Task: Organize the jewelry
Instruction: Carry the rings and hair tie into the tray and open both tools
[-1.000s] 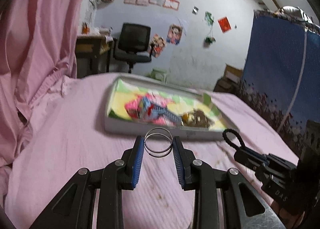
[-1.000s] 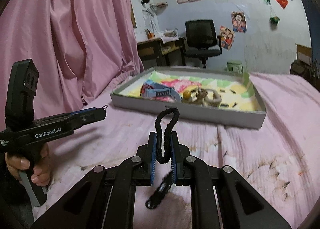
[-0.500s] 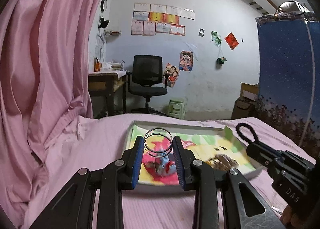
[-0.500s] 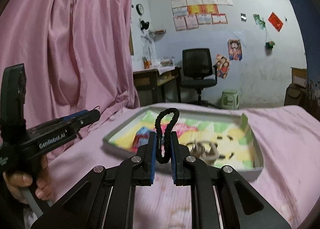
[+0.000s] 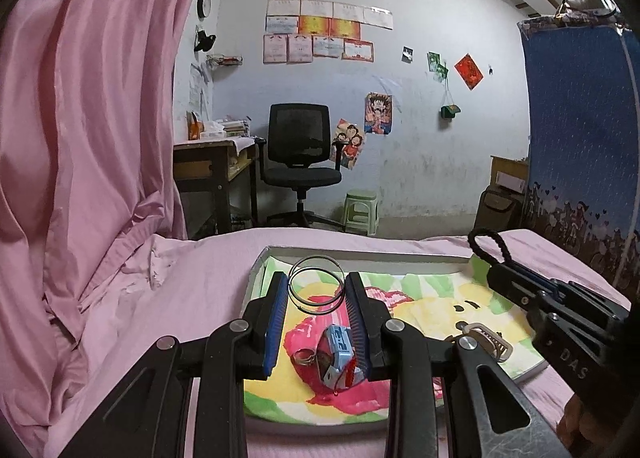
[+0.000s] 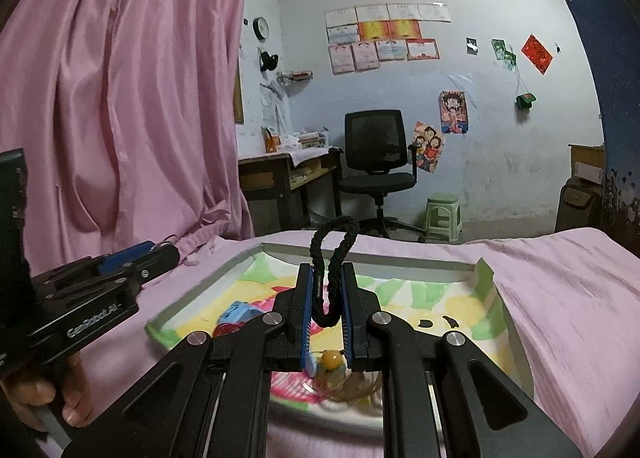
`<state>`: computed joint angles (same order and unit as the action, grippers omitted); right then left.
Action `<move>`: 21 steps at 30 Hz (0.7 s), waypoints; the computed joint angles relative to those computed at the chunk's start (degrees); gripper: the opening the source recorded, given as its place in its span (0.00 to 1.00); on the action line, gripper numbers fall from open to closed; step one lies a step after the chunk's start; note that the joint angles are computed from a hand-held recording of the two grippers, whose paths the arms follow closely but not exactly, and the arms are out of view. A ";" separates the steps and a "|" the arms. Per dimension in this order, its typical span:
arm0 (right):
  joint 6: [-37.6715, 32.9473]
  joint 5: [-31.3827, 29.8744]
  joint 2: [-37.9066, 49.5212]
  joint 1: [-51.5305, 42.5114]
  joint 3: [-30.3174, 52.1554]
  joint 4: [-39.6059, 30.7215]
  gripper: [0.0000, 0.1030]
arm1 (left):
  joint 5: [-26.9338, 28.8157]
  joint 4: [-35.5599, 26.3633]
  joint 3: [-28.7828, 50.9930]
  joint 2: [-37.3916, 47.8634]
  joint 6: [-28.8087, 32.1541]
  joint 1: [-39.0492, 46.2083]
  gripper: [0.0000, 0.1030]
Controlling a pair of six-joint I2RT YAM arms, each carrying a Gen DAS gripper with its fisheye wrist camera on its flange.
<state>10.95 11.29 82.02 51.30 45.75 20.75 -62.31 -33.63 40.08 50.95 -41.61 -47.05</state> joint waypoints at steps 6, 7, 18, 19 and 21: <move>0.43 -1.49 4.44 -1.21 3.71 -1.81 0.11 | 8.91 5.30 -0.87 -0.18 5.95 8.24 0.27; 0.59 -1.81 5.20 -1.40 4.23 -2.03 0.11 | 11.64 5.64 -0.81 0.05 6.65 10.21 0.27; 1.34 -5.73 11.59 -2.43 11.20 -11.22 0.11 | 26.50 3.98 0.13 3.08 7.32 19.79 0.27; 1.36 -5.94 11.99 -2.43 11.73 -12.06 0.11 | 27.01 3.74 0.27 3.38 7.26 20.10 0.27; 1.40 -6.65 12.59 -2.79 12.70 -13.79 0.12 | 28.09 3.15 0.68 4.04 7.28 20.62 0.27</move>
